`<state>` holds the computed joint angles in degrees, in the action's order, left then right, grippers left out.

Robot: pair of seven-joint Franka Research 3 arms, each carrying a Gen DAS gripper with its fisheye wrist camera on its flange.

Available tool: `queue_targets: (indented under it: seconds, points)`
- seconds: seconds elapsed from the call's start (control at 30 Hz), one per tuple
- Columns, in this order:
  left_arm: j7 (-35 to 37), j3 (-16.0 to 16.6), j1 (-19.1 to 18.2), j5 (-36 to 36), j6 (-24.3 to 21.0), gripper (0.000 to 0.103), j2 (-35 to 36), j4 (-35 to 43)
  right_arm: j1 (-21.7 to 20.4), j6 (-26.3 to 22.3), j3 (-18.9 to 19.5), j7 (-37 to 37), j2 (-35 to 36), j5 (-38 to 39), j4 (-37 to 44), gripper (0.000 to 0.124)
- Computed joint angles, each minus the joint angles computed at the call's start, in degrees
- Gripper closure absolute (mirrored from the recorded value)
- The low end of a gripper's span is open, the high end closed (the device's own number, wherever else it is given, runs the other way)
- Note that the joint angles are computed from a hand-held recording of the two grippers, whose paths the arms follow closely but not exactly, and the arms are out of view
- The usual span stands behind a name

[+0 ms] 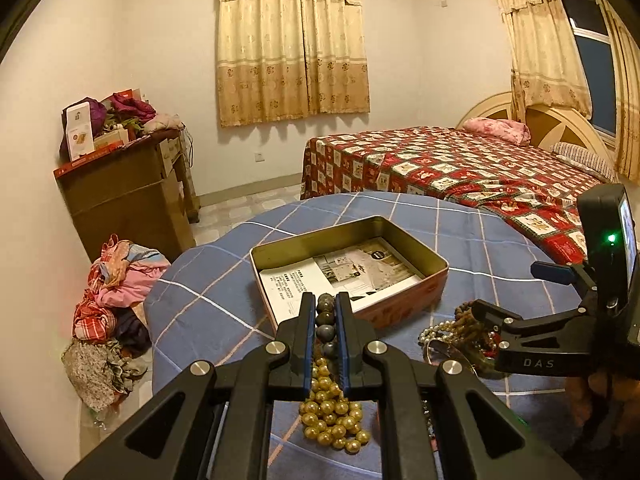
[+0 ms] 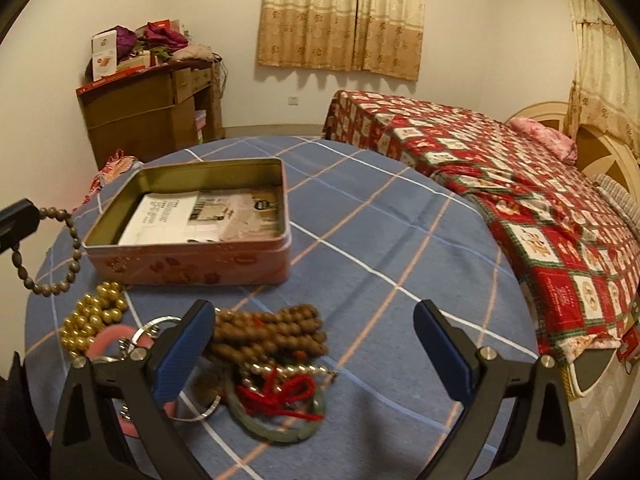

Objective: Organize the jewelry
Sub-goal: 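Grasp the black bead bracelet with the left tool while the right tool grasps the brown wooden bead strand, then carry both strands over the tin box and open both tools to drop them inside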

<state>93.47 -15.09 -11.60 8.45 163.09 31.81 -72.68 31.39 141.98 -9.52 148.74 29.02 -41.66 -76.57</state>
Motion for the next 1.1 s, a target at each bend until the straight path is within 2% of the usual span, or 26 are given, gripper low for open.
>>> queue_targets:
  seconds: [0.2,0.3,0.37,0.4,0.43,0.47,0.6,0.63,0.9,1.1]
  points:
    - [0.2,-0.2,0.1,-0.4,-0.8,0.094,0.2,0.3,-2.2,-2.2,2.5,-8.1,3.5,7.6,4.3,0.033]
    - [0.4,-0.2,0.3,-0.7,-1.0,0.094,0.3,0.5,-2.4,0.5,2.4,-8.9,2.2,10.3,1.5,0.038]
    - [0.5,-0.3,0.4,-0.9,-1.1,0.094,0.3,0.6,-2.8,3.3,2.7,-9.9,0.9,11.9,-0.9,0.060]
    - [0.6,-0.3,0.4,-1.0,-1.1,0.094,0.3,0.5,-2.9,3.9,2.9,-10.6,0.6,12.8,-1.3,0.066]
    - [0.7,-0.4,0.5,-1.1,-1.2,0.094,0.3,0.5,-3.2,4.0,3.3,-12.0,0.6,14.0,-1.5,0.081]
    - [0.7,-0.4,0.5,-1.2,-1.2,0.094,0.2,0.5,-3.3,4.1,3.5,-12.9,0.6,14.9,-1.6,0.086]
    - [0.7,-0.4,0.6,-1.4,-1.0,0.094,0.0,0.3,-1.5,5.2,1.6,-11.7,0.0,13.3,-2.8,0.093]
    - [0.8,-0.4,0.7,-1.5,-1.1,0.094,0.0,0.4,-0.9,5.5,1.0,-11.0,-0.3,12.4,-3.2,0.100]
    - [1.1,-0.7,0.9,-1.9,-0.8,0.094,0.0,0.5,1.6,8.7,-1.9,-3.8,-3.1,2.8,-5.9,0.100]
    - [0.5,0.9,-0.4,-0.4,-1.3,0.094,1.5,3.9,1.1,8.1,-1.2,-3.2,-2.6,-1.5,-3.7,0.100]
